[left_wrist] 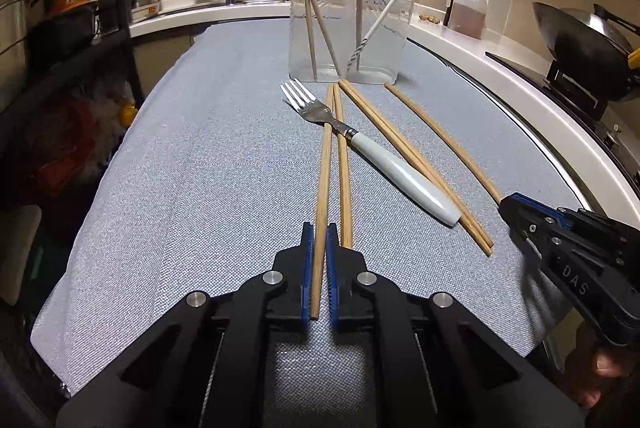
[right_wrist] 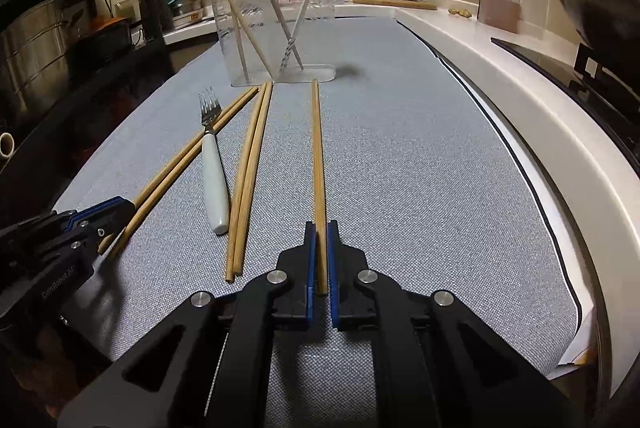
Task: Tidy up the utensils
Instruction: 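Grasp a wooden chopstick with the right tool while the left tool grasps another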
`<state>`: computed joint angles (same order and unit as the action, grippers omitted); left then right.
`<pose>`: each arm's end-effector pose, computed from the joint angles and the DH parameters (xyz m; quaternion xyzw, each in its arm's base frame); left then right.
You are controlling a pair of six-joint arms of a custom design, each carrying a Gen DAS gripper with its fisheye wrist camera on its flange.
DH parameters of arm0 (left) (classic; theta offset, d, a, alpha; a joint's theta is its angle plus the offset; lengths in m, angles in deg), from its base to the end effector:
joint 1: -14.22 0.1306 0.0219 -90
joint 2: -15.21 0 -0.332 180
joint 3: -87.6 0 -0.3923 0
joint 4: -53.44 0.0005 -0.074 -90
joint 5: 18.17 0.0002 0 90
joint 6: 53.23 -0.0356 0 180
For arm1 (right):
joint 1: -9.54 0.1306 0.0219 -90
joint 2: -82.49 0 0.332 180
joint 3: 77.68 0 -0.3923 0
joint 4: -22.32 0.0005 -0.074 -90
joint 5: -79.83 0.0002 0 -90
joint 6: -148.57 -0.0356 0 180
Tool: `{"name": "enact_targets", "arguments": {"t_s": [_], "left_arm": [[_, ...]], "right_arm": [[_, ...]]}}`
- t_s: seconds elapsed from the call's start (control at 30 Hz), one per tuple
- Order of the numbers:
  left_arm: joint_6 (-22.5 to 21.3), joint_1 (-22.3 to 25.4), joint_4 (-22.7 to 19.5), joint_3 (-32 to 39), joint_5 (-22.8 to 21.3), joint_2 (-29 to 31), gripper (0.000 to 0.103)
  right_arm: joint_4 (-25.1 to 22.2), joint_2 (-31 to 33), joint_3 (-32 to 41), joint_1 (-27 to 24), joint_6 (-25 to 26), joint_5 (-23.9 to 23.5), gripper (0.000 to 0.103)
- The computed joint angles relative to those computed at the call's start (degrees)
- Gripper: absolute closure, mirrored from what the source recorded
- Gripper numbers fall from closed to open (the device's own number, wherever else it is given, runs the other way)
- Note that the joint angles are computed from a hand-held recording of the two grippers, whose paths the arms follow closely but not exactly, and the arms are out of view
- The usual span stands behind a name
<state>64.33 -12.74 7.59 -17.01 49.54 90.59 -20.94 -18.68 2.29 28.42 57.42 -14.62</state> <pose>0.3667 -0.1719 0.3751 -0.0774 0.9088 -0.0097 0.4099 0.4070 0.1416 0.3905 -0.1563 0.8999 0.1055 0.3931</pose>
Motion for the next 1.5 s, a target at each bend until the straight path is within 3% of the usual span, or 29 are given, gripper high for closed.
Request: {"name": "enact_targets", "arguments": {"t_s": [0.53, 0.83, 1.07, 1.5], "left_arm": [[-0.28, -1.12, 3.11, -1.49, -3.19, -0.15, 0.096], [-0.53, -1.04, 2.87, -1.35, -3.22, -0.11, 0.097], [2.10, -0.08, 1.52, -1.87, -2.99, -1.23, 0.097], [0.40, -0.03, 3.13, -2.11, -3.83, -0.70, 0.096]], "right_arm": [[1.77, -0.68, -1.21, 0.46, 1.15, 1.55, 0.096], [2.43, -0.64, -1.30, 0.40, 1.17, 2.78, 0.098], [2.32, -0.67, -1.36, 0.10, -0.47, 4.26, 0.097], [3.51, -1.35, -2.42, 0.34, -0.16, 4.71, 0.097]]}}
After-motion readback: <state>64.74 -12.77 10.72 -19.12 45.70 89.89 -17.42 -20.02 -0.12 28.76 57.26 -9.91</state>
